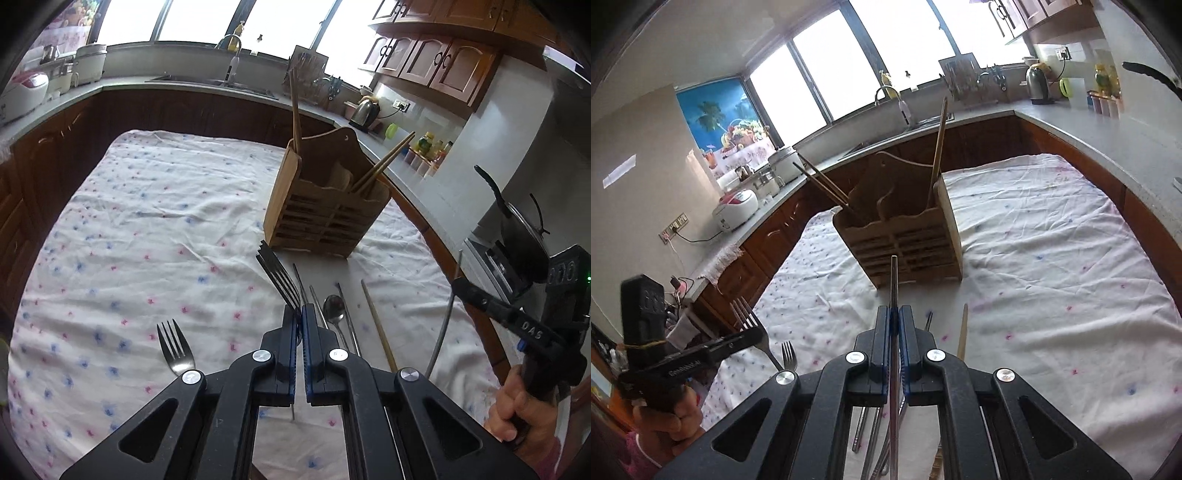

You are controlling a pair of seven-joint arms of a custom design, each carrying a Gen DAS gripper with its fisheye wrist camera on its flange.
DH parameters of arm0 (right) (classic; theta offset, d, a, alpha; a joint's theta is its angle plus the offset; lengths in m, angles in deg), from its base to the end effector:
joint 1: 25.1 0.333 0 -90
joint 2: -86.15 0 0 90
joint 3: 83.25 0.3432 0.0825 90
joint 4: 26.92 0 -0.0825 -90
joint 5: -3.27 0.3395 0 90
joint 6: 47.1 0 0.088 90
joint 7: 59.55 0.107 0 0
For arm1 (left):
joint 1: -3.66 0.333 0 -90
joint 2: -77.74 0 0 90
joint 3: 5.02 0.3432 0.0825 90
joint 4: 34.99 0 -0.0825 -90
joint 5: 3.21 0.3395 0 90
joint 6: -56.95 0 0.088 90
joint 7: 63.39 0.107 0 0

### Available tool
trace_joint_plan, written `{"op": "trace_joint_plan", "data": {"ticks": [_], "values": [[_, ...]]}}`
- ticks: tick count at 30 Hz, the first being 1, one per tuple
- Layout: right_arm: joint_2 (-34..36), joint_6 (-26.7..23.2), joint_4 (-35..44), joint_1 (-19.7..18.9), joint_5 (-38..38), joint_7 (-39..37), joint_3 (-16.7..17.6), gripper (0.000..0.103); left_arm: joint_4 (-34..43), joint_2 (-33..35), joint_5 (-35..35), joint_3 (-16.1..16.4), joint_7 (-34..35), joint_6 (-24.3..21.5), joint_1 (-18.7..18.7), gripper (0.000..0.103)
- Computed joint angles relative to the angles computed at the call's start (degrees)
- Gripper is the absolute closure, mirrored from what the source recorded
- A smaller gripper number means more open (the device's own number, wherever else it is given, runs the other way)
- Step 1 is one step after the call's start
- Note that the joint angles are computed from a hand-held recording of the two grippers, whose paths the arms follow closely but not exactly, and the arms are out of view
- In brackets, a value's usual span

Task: Organize utensils
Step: 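Lift the fork and steel chopstick with both tools toward the wooden holder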

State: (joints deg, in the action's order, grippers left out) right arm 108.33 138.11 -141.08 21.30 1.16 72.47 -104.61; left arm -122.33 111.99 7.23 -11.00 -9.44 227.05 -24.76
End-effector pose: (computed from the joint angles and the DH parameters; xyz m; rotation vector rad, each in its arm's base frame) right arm 0.5609 0.3003 0.4408 -1.4739 1.7449 -0.3694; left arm 0.6080 -0.4064 0.4591 -1.8164 1.9918 -1.1877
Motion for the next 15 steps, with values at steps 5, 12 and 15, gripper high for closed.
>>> {"op": "trace_joint_plan", "data": {"ticks": [5,12,15], "values": [[-0.75,2.79,-1.64,3.15,2.21,-0.44,-3.62,0.098,0.05,-0.08,-0.12,-0.05,-0.44,0.59,-0.07,0.102],[1.09,5.18,-1.17,13.23,8.93,-3.73,-15.38,0.098,-0.16,-0.70,1.21,2.47,-1.20,4.54,-1.78,0.102],[2.07,6.44,-0.36,14.48,11.88,-5.25,-17.46,0.098,-0.46,-0.90,1.51,3.85,-1.54,7.08,-2.53,0.102]]}}
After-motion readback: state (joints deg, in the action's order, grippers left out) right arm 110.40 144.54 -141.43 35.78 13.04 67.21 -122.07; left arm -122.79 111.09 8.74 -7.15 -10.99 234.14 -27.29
